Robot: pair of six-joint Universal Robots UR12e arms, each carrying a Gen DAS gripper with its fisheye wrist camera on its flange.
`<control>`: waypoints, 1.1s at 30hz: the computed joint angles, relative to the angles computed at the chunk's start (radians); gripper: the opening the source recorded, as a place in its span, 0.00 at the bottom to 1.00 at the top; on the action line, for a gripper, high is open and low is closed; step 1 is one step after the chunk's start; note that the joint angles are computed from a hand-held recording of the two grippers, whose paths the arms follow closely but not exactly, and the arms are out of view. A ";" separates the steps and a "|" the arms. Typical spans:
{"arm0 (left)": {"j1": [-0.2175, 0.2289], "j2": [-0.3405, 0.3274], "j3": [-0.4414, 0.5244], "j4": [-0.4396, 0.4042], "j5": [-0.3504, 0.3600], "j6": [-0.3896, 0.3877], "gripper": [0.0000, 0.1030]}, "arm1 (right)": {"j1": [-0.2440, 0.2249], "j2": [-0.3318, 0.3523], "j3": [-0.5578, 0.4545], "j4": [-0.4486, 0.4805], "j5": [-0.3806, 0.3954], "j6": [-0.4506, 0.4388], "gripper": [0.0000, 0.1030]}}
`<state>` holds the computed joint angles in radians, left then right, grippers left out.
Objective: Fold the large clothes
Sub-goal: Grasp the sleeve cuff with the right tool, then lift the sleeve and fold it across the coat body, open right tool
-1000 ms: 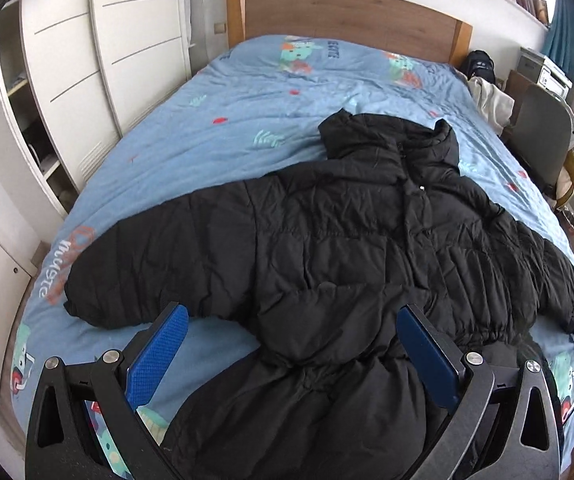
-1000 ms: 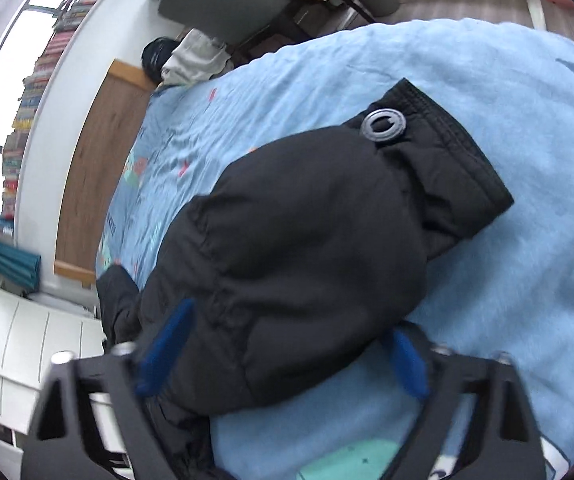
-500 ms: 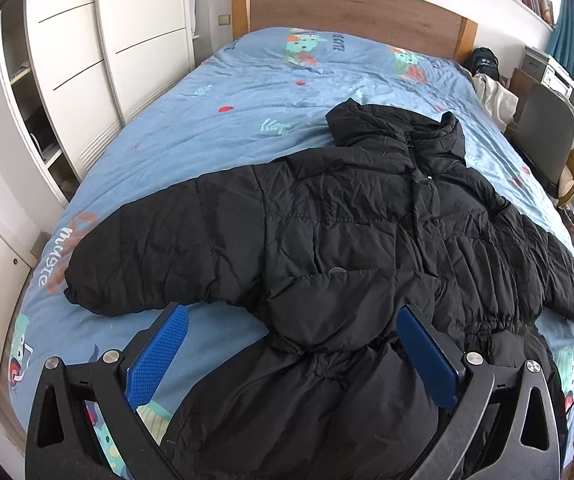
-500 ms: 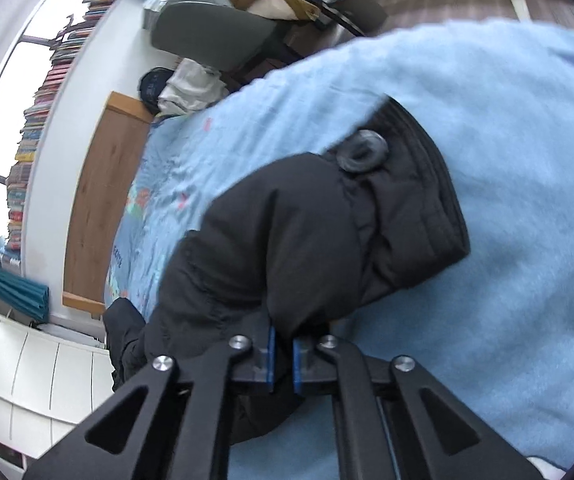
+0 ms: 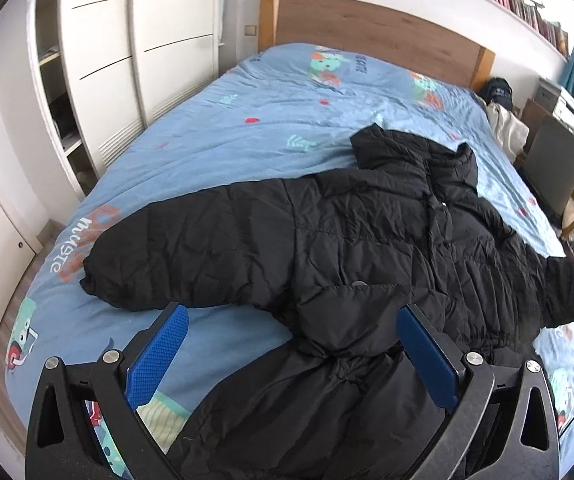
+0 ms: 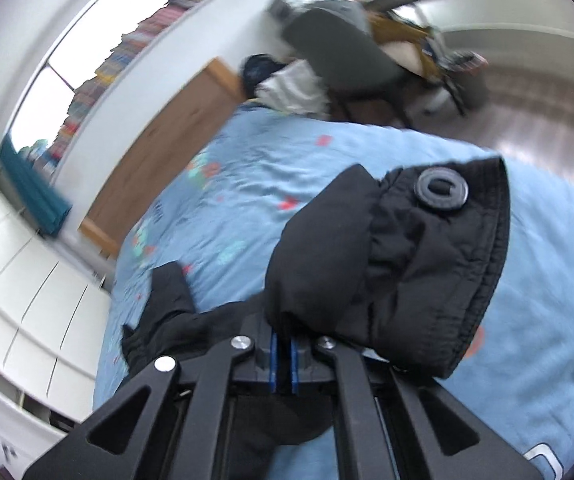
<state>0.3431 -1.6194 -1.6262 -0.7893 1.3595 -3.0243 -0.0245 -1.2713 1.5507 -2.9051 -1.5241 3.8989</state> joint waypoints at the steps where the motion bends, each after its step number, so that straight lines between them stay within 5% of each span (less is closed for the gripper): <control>1: 0.007 0.005 -0.004 0.003 -0.005 0.001 0.99 | 0.010 0.005 -0.019 0.005 0.002 -0.015 0.04; 16: 0.085 0.056 -0.067 0.048 0.009 0.026 0.99 | 0.172 0.116 -0.241 0.108 0.128 -0.227 0.04; 24: 0.110 0.062 -0.087 0.032 0.017 0.019 0.99 | 0.256 0.172 -0.297 0.259 0.165 -0.362 0.04; 33: 0.109 0.061 -0.099 0.036 0.032 0.017 0.99 | 0.300 0.208 -0.299 0.427 0.171 -0.452 0.05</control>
<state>0.4520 -1.5581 -1.7251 -0.7531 1.3914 -3.0073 0.2753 -1.0632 1.2515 -2.4777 -1.3528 3.4470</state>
